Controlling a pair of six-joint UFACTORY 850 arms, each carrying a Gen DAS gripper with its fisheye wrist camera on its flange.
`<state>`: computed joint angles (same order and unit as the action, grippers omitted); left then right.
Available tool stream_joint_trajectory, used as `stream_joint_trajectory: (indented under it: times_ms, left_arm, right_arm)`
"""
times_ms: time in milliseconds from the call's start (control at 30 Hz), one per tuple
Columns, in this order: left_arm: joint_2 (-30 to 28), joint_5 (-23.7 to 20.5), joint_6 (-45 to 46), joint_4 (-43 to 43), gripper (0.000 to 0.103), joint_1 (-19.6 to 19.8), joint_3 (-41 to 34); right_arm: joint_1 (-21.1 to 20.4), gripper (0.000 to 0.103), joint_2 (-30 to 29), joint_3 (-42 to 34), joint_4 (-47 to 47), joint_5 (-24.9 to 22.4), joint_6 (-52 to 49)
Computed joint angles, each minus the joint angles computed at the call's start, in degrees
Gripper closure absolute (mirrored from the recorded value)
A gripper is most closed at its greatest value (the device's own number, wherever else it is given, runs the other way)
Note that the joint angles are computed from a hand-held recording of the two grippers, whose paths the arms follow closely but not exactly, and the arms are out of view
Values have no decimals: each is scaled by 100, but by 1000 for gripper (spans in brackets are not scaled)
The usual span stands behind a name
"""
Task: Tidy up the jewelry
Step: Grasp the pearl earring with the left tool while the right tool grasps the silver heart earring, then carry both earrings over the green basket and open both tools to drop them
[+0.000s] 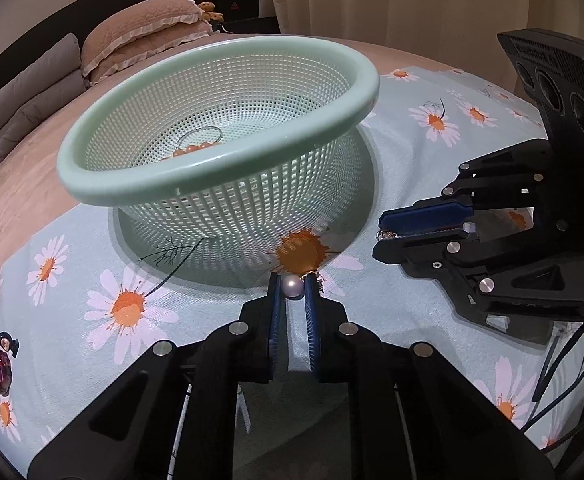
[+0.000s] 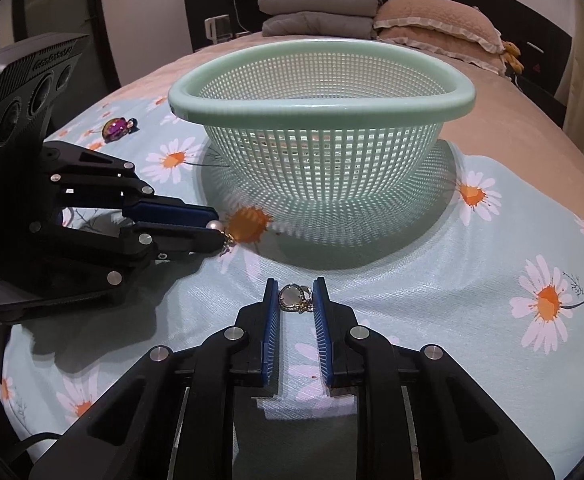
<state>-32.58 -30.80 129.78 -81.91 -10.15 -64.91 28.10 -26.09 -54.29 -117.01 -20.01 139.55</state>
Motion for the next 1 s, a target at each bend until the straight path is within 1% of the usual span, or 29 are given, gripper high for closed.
stream_joint_trajectory:
  times_ms: [67, 233, 300, 333, 500, 700, 833, 933, 1000]
  left_arm:
    - [6, 39, 137, -99, 91, -15, 36]
    - [16, -100, 43, -8, 91, 39, 18]
    - [31, -159, -101, 136, 91, 64, -3]
    - [39, -229, -189, 244, 91, 91, -19]
    - [216, -333, -113, 195, 91, 186, 89]
    - [475, -363, -28, 178, 91, 233, 255]
    - [635, -332, -404, 258, 90, 274, 224]
    - [790, -302, -645, 282, 90, 312, 179]
    - [887, -381, -818, 336, 90, 350, 134]
  right_arm:
    - [21, 86, -27, -42, 244, -49, -285]
    - [-25, 87, 76, 47, -145, -7, 113]
    - [23, 88, 153, 105, -40, -73, 17]
    - [37, 88, 203, 128, -22, -3, -56]
    - [237, 88, 417, 170, 733, -139, -1052]
    - [371, 88, 750, 270, 1225, -312, -1694]
    - [389, 88, 963, 275, 1786, -377, -2274]
    - [430, 88, 1188, 281, 2059, -539, -2589]
    - [464, 88, 1347, 272, 2201, -652, -2775]
